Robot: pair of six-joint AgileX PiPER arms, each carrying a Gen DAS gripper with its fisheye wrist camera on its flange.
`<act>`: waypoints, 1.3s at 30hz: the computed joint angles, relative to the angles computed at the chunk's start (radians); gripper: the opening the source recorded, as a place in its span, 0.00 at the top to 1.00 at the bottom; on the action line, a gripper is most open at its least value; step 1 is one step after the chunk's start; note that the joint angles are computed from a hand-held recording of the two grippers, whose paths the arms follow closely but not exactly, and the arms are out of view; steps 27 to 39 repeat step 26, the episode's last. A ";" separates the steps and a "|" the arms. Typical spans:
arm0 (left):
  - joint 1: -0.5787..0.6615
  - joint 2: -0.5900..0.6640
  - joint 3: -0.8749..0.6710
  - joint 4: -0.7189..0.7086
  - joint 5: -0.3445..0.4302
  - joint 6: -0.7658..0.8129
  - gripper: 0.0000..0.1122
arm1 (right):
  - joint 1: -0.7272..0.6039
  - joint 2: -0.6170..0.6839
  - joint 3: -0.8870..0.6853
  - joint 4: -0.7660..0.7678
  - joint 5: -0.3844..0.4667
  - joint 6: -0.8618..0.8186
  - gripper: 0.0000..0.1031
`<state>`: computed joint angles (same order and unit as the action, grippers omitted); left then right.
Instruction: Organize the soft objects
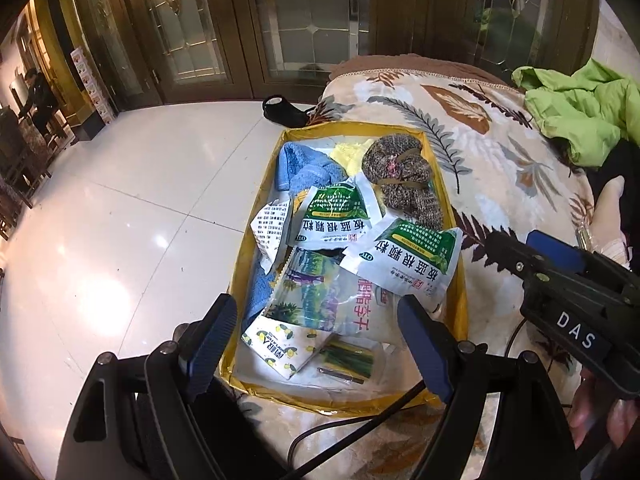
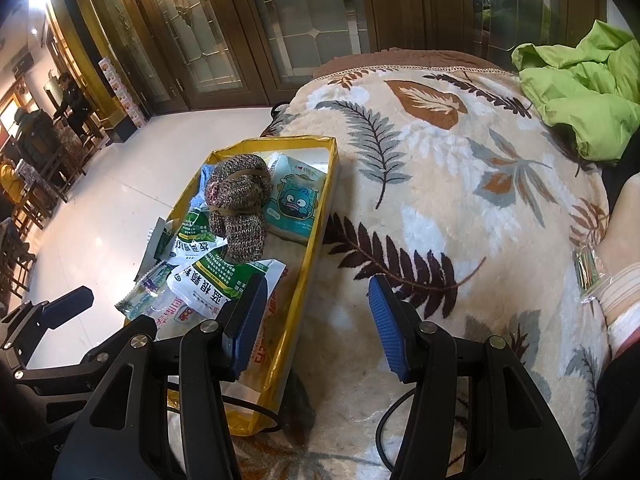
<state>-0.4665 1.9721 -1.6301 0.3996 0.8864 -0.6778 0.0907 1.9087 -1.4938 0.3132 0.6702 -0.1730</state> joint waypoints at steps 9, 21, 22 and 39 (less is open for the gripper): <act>0.009 0.013 -0.020 -0.023 0.014 0.009 0.27 | 0.000 0.000 0.000 0.001 -0.001 -0.001 0.48; -0.014 0.003 -0.001 0.054 0.003 -0.048 0.27 | -0.009 -0.002 0.011 0.012 -0.002 -0.009 0.48; -0.016 0.002 0.000 0.058 0.002 -0.048 0.27 | -0.014 -0.005 0.018 0.023 -0.007 -0.017 0.48; -0.034 0.005 -0.016 0.074 0.020 -0.048 0.27 | -0.032 -0.018 0.022 0.052 -0.001 -0.037 0.48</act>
